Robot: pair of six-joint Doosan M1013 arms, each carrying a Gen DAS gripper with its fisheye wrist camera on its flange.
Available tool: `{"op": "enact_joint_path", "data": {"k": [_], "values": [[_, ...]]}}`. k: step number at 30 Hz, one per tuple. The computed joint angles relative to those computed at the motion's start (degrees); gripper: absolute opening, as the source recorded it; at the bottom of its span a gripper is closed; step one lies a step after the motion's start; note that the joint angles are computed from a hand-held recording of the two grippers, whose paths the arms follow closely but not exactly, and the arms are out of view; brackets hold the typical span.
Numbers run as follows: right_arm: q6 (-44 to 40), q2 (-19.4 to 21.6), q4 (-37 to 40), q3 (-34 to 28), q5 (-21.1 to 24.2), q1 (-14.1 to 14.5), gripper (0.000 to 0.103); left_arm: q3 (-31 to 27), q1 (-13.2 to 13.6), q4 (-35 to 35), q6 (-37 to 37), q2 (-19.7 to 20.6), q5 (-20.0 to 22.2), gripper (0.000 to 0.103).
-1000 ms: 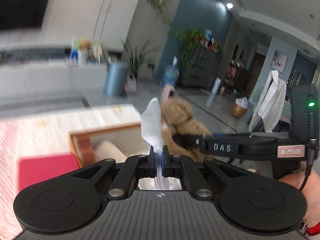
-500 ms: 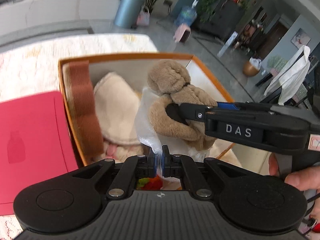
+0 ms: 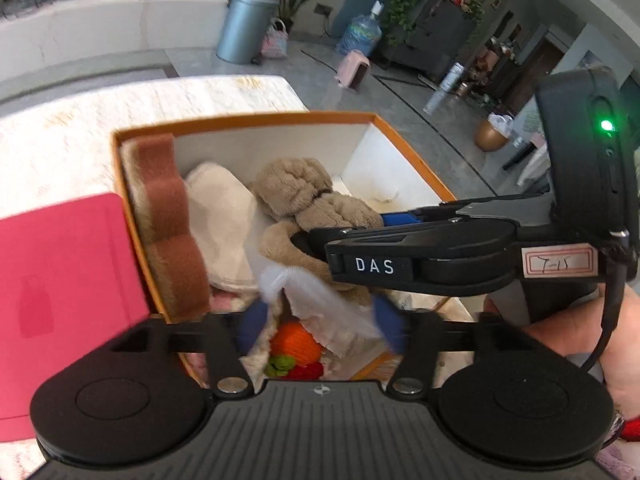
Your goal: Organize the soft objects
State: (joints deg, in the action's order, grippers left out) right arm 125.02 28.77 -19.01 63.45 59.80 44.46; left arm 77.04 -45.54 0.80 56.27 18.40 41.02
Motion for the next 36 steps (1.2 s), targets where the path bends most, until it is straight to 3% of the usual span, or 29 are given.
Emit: {"op": "enact_joint_path", "data": {"k": [2, 3, 5, 11, 15, 19, 22, 25, 26, 29, 30, 33, 36], "values": [[0.6, -0.2, -0.7, -0.2, 0.3, 0.2, 0.053, -0.5, -0.6, 2.5, -2.1, -0.1, 0.0, 0.078], [1.4, -0.3, -1.6, -0.5, 0.6, 0.4, 0.064, -0.3, -0.7, 2.7, -2.6, -0.4, -0.1, 0.08], [3.1, -1.0, -3.6, -0.1, 0.0, 0.8, 0.075, -0.7, -0.6, 2.7, -3.3, -0.6, -0.1, 0.085], [6.8, -3.4, -8.7, 0.8, -1.0, 2.4, 0.085, -0.1, -2.0, 6.5, -5.4, -2.6, -1.6, 0.088], [11.4, -6.0, -11.8, 2.6, -2.9, 3.3, 0.085, 1.8, -3.8, 13.9, -11.4, -4.9, -5.5, 0.088], [19.9, -9.2, -19.5, 5.9, -6.0, 5.2, 0.093, 4.6, -6.5, 29.4, -22.9, -7.8, -9.2, 0.088], [27.1, -11.3, -26.8, 8.6, -7.6, 7.0, 0.093, 6.7, -9.5, 48.7, -37.5, -9.5, -8.9, 0.088], [37.2, -14.1, -34.9, 12.6, -11.3, 8.7, 0.094, 9.6, -12.2, 65.6, -47.2, -11.1, -9.3, 0.087], [40.4, -14.8, -37.7, 13.8, -12.1, 9.3, 0.094, 10.4, -13.3, 71.4, -50.4, -11.3, -8.2, 0.087], [49.0, -16.6, -47.3, 16.8, -12.5, 11.4, 0.095, 11.3, -16.4, 79.9, -53.9, -11.4, -0.9, 0.087], [51.4, -17.0, -50.3, 17.7, -11.7, 12.2, 0.101, 11.7, -17.2, 82.1, -55.4, -11.5, 1.2, 0.087], [57.8, -18.1, -57.7, 20.3, -10.1, 14.3, 0.1, 13.0, -19.2, 87.2, -60.3, -11.7, 6.7, 0.089], [62.3, -18.8, -62.0, 22.8, -9.0, 16.2, 0.1, 13.8, -21.2, 91.3, -63.2, -11.4, 13.9, 0.097]]}}
